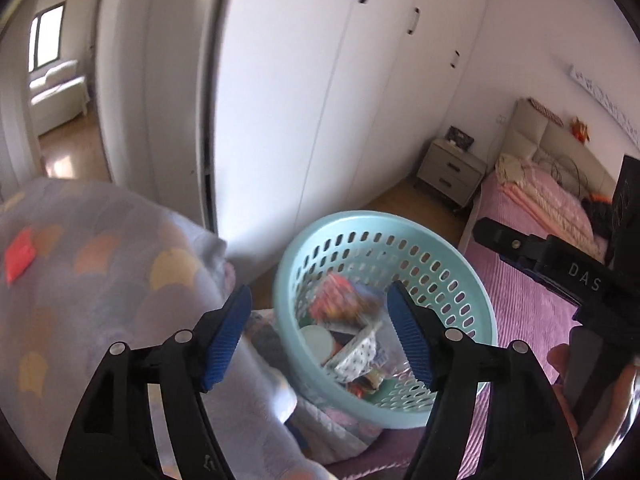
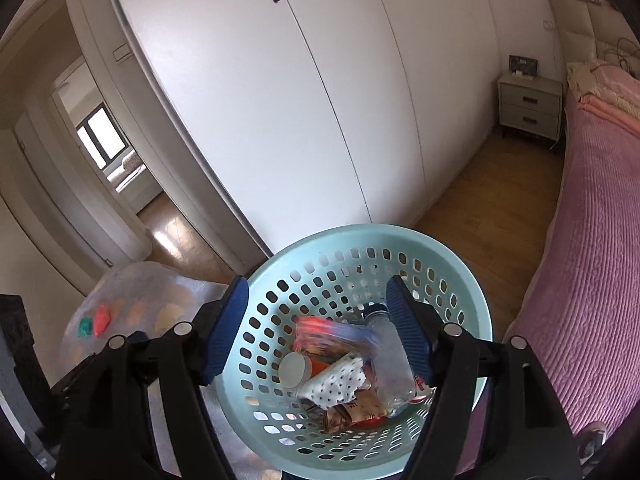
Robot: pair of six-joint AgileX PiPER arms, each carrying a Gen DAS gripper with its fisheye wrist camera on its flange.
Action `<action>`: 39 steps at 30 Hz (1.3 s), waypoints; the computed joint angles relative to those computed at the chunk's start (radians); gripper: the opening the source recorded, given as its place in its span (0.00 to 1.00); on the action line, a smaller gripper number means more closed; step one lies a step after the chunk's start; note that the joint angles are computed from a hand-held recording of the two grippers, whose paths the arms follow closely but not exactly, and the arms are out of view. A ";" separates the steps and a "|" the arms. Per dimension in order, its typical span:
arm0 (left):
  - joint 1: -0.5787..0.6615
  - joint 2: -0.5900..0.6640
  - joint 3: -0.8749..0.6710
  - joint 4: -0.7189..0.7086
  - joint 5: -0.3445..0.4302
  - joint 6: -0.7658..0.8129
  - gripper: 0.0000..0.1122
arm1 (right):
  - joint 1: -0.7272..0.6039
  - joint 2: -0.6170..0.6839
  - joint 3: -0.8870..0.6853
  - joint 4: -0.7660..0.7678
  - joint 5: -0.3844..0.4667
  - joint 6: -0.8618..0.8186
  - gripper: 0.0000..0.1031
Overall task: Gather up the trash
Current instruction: 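Carry the polka-dot bag and red box over the basket and open both tools, then grasp the green plastic packet with the left tool while the right tool grasps the pink packet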
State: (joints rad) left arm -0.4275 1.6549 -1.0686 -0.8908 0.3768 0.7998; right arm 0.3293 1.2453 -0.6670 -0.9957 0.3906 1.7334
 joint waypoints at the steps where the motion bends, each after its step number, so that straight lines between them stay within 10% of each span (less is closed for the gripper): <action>1: 0.015 -0.010 0.011 -0.022 0.004 0.018 0.61 | 0.004 -0.003 -0.001 -0.002 0.000 -0.001 0.66; 25: 0.541 -0.193 0.076 -0.125 0.168 0.182 0.65 | 0.393 0.329 -0.444 -0.064 0.172 -0.076 0.65; 39: 0.734 0.073 -0.218 0.094 0.100 0.013 0.72 | 0.448 0.851 -1.167 0.286 0.254 -0.712 0.48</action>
State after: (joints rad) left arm 0.3062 1.7277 -1.2862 -0.7965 0.4770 0.8127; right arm 0.7768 2.0967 -1.8339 -0.7095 0.6450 1.0213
